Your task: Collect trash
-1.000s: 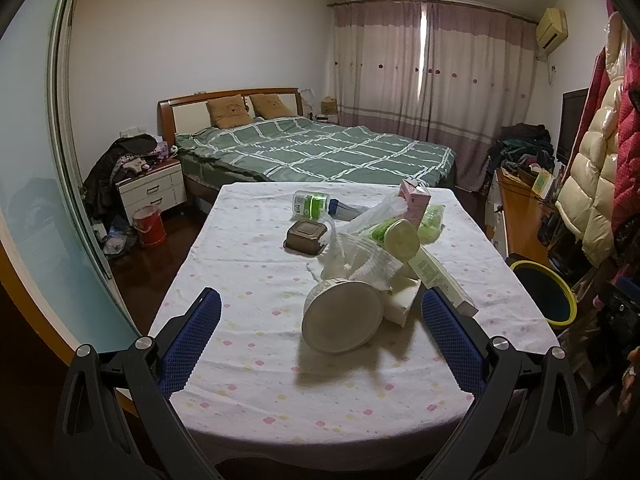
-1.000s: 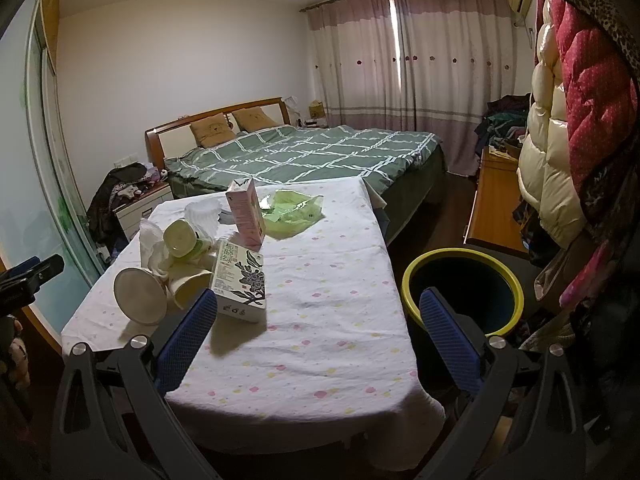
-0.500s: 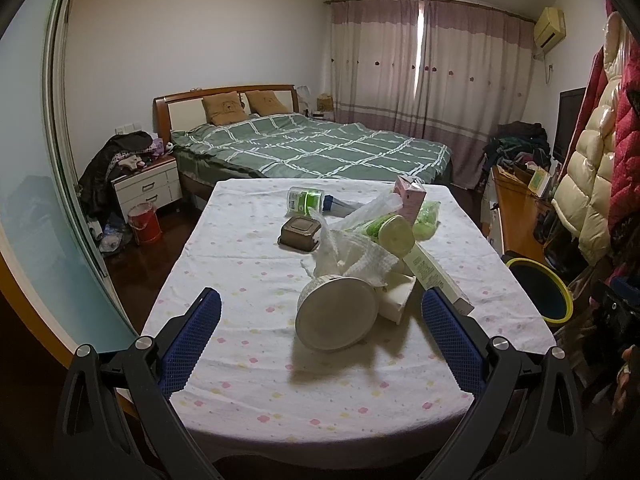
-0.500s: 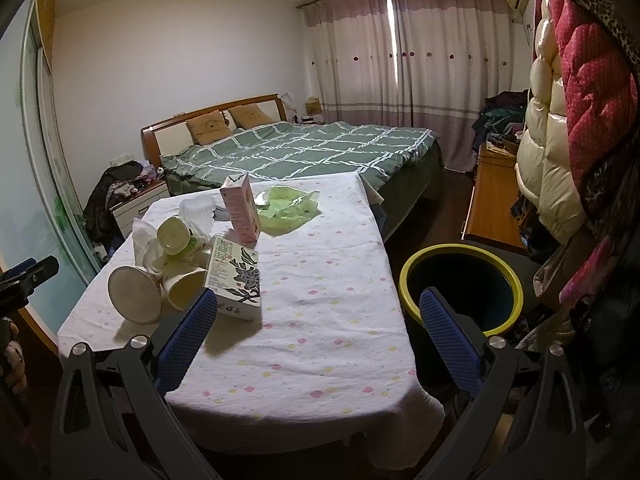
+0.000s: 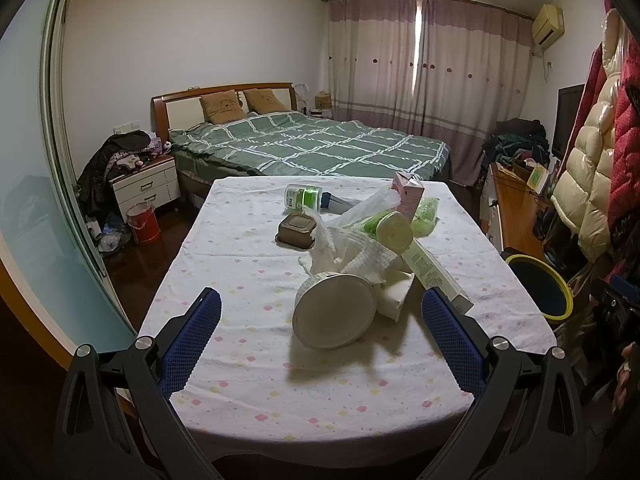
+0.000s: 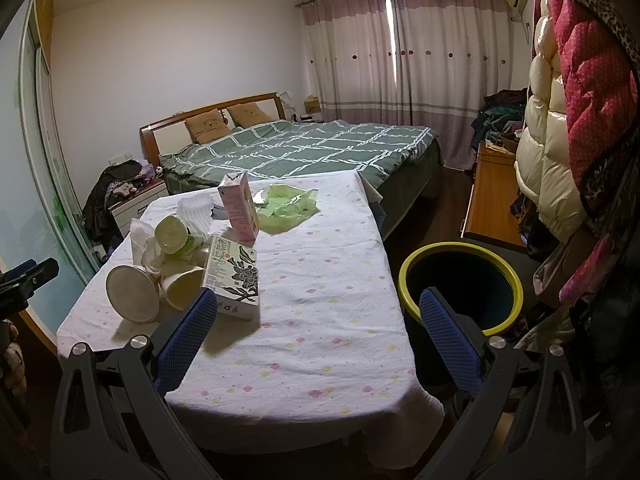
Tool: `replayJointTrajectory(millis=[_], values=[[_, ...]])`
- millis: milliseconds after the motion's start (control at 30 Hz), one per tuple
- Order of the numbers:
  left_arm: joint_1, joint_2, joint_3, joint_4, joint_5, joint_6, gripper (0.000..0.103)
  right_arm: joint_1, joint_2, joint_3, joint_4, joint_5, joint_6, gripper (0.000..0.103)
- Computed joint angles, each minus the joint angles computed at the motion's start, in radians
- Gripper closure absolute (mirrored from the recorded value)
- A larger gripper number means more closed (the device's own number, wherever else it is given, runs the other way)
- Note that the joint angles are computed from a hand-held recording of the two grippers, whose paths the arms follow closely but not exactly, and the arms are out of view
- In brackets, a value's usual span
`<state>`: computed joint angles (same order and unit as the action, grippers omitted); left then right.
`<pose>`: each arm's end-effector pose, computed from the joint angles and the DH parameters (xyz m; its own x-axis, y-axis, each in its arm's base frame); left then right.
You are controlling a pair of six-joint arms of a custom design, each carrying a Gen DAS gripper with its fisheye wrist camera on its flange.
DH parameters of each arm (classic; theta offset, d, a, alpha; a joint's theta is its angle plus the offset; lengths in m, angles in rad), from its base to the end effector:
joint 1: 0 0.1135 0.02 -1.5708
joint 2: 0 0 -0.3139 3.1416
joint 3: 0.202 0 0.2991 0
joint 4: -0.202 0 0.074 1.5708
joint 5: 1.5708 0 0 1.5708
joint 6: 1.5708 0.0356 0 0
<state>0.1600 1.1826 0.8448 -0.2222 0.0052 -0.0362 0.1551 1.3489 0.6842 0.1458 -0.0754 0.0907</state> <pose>0.2867 0.0461 0.3053 -0.5184 -0.1203 -0.8466 -0.1738 0.9842 -0.0334 0.3095 0.0511 0.2319 -0.5078 0.0120 -0.8614 -0.1734 0.9780 0.1159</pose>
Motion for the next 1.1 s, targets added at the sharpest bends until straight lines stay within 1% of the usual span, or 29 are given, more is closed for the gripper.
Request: replayJointTrajectory(millis=[1100], values=[[-0.007,0.036,0.003,0.015,-0.001,0.007,0.004,-0.005,0.018,0.001,0.006,-0.005,0.002,0.006]])
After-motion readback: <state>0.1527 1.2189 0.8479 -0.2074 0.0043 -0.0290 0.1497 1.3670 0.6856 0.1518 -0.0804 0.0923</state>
